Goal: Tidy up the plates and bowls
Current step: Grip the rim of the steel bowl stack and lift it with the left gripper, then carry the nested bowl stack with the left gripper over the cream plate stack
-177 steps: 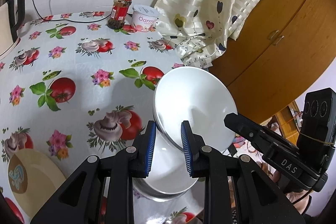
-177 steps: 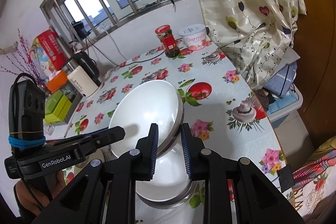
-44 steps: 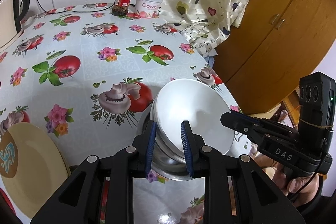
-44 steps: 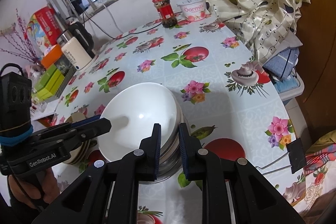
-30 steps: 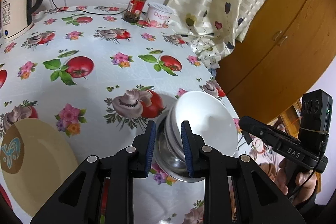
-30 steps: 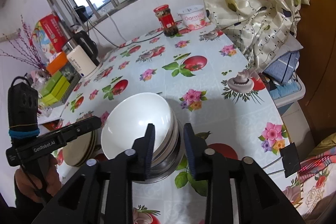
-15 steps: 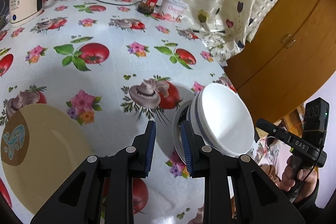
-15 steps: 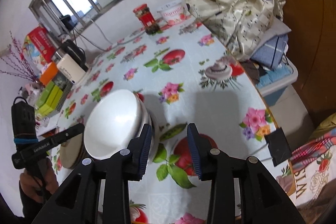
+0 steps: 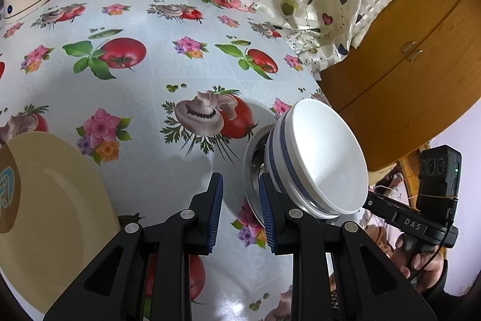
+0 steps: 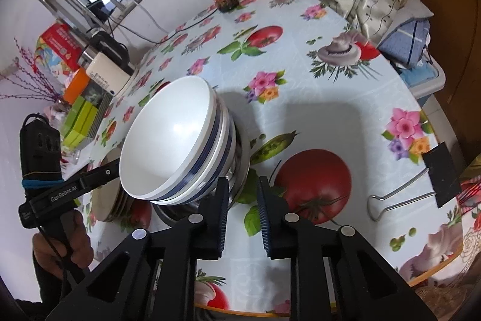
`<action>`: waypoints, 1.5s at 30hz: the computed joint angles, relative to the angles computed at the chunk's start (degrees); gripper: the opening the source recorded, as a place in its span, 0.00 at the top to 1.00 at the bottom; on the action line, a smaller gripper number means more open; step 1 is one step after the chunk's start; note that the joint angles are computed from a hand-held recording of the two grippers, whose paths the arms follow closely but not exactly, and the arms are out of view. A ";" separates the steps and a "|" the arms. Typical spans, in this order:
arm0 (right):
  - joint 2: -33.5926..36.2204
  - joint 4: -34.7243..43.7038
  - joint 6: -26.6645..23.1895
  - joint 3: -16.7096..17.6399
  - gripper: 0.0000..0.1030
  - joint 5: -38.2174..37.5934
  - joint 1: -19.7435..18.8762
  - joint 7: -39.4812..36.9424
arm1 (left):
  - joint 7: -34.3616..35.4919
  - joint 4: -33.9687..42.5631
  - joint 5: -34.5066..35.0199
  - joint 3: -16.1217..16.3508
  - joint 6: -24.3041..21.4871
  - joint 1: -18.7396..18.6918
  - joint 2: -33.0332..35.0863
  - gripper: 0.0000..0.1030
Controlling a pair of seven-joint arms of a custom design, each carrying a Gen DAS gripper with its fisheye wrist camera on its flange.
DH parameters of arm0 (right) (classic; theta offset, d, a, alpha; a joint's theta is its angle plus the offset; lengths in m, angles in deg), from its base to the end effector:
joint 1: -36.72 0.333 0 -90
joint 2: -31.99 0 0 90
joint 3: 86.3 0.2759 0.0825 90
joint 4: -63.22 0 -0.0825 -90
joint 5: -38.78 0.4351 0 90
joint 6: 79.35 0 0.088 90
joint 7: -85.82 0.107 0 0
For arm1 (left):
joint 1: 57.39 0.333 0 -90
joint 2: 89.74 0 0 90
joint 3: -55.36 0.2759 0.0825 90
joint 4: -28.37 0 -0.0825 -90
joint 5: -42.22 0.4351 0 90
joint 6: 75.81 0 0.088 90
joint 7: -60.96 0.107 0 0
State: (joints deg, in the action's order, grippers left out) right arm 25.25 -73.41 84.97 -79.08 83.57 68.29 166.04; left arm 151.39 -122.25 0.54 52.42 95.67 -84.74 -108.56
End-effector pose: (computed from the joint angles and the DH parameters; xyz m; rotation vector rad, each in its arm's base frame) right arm 0.4605 0.3194 0.3501 -1.8614 1.5902 0.0848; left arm 0.4495 -0.2066 0.3532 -2.1896 1.8940 -1.1087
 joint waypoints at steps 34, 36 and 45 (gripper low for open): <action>2.88 2.67 -1.10 1.26 0.88 -2.91 -1.70 3.32 | 11.21 4.76 -11.74 -4.11 -3.20 3.19 5.33 0.88; 2.91 2.79 -1.28 1.25 0.88 -2.42 -1.68 3.18 | 11.26 4.83 -11.84 -3.99 -3.22 3.06 5.37 0.88; 3.46 3.16 -1.55 1.51 0.88 -3.31 -2.11 4.33 | 10.98 4.74 -11.86 -3.79 -3.53 3.04 5.27 0.88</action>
State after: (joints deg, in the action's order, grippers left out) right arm 28.71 -70.25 83.42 -77.57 80.26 66.19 170.37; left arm 162.37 -117.51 -11.32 48.63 92.14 -81.70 -103.28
